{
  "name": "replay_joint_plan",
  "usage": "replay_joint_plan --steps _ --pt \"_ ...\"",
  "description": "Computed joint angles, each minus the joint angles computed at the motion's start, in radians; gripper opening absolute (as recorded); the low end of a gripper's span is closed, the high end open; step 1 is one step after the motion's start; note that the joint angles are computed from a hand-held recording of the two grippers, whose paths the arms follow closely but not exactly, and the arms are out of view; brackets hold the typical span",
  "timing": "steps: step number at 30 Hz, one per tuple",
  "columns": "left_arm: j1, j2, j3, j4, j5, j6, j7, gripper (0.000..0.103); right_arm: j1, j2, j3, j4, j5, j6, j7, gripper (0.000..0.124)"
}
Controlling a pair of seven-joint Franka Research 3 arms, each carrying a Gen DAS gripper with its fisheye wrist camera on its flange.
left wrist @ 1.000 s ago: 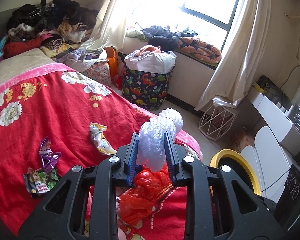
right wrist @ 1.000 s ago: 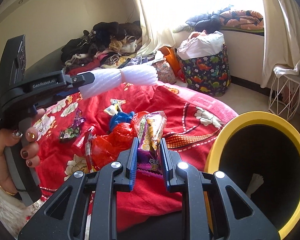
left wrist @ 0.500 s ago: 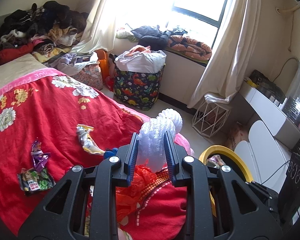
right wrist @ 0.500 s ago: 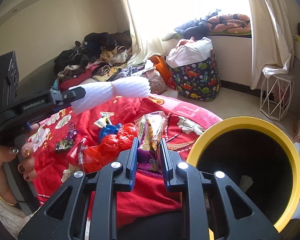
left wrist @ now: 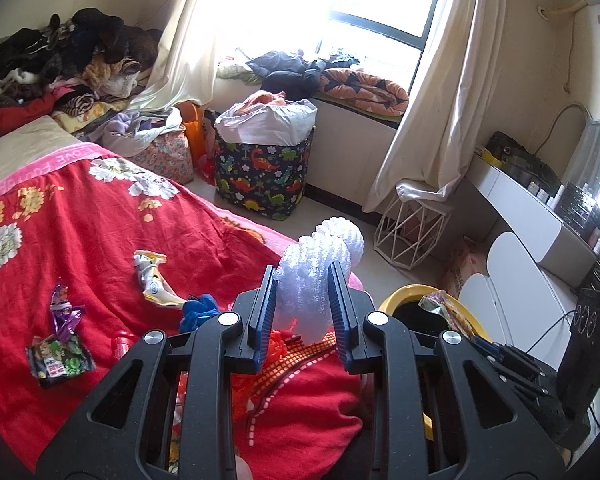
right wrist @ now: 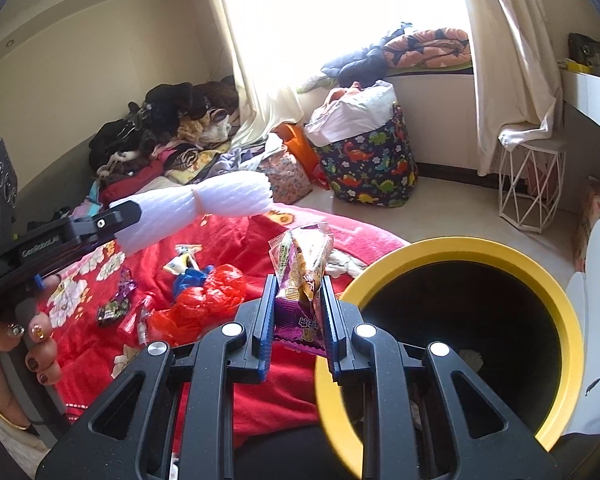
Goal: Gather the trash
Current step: 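Carry the wrapper and foam net in both tools over the yellow-rimmed bin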
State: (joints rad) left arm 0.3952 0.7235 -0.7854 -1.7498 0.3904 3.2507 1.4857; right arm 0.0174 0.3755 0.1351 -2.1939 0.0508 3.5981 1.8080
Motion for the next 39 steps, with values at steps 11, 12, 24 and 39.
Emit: replay_joint_plan --steps 11,12,24,39 --pt "-0.009 -0.004 -0.009 -0.015 0.010 0.002 0.004 0.020 0.001 -0.023 -0.031 -0.038 0.037 0.030 0.009 0.020" --pt "-0.010 -0.003 -0.011 -0.016 0.011 0.001 0.005 0.020 0.000 -0.025 -0.033 -0.042 0.040 0.033 0.011 0.020" --pt "-0.015 0.002 -0.040 -0.028 0.008 -0.020 0.047 0.020 -0.008 -0.043 -0.065 -0.080 0.081 0.067 0.027 0.020" --pt "-0.036 0.009 -0.058 -0.035 -0.026 -0.046 0.114 0.020 0.004 -0.049 -0.098 -0.107 0.153 0.090 0.022 0.020"
